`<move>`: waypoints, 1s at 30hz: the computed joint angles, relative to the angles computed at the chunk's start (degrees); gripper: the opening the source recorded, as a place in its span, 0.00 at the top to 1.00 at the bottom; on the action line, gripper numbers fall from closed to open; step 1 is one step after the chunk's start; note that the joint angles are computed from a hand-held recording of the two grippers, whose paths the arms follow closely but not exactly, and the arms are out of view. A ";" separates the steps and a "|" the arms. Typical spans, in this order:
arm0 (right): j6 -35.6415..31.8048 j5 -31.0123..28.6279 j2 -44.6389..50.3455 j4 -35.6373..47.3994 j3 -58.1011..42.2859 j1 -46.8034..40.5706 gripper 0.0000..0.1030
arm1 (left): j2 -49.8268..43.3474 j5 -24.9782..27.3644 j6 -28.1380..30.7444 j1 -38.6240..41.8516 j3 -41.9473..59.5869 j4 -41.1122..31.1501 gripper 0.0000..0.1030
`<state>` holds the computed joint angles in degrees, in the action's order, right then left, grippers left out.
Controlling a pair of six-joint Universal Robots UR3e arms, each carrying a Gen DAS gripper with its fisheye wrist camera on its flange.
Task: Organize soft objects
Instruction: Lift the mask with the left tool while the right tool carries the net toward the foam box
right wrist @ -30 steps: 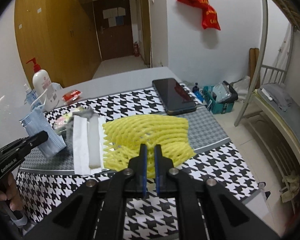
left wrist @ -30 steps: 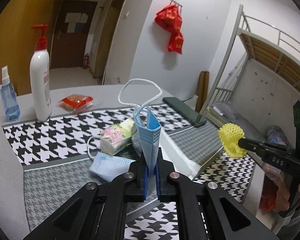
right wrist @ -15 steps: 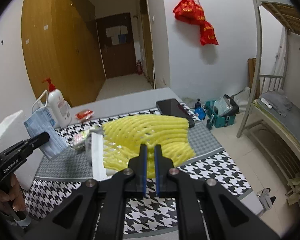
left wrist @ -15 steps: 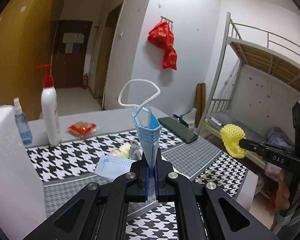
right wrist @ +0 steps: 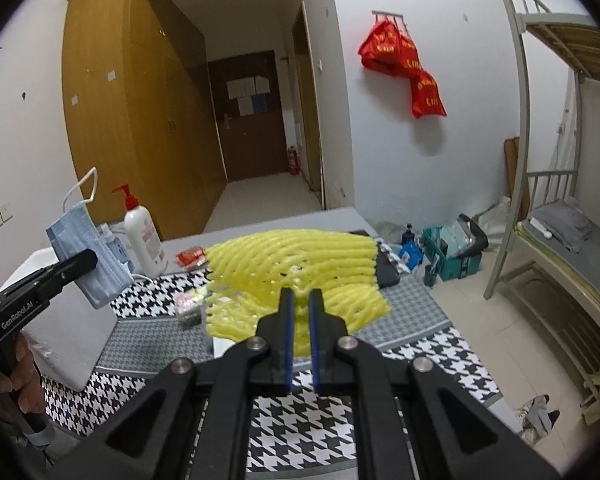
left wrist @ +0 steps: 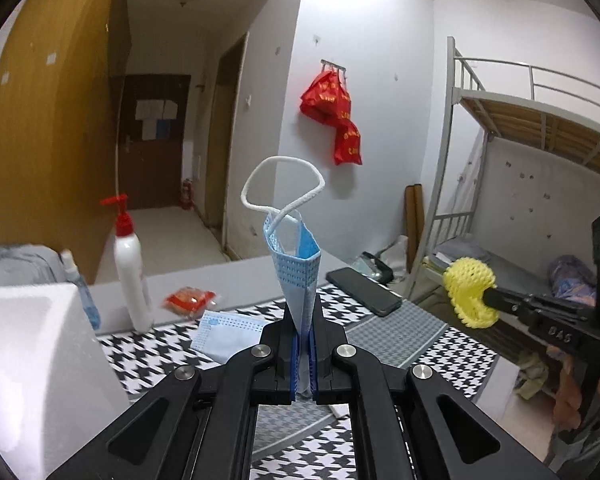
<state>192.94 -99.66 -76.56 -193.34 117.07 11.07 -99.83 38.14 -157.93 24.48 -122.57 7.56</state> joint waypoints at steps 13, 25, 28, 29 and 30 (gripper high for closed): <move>-0.45 -3.93 0.64 -6.17 -0.45 5.05 0.91 | 8.96 0.67 1.16 3.85 -3.88 -1.08 0.96; -0.18 -8.72 3.83 -7.00 -6.07 11.87 0.91 | 18.40 -9.17 6.37 14.81 -7.95 -8.15 0.96; -0.05 -9.59 5.27 -6.24 -8.81 13.59 0.91 | 19.12 -10.94 7.29 17.57 -7.86 -9.25 0.96; 0.07 -9.79 5.74 -5.93 -9.72 14.08 0.91 | 19.23 -11.62 7.62 18.81 -7.92 -9.45 0.96; 0.09 -9.97 6.30 -5.52 -10.79 14.59 0.91 | 19.47 -12.54 8.10 20.30 -8.08 -9.85 0.96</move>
<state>193.04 -109.63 -70.25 -198.87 106.28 25.66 -80.36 25.59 -149.83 44.78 -130.65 -2.28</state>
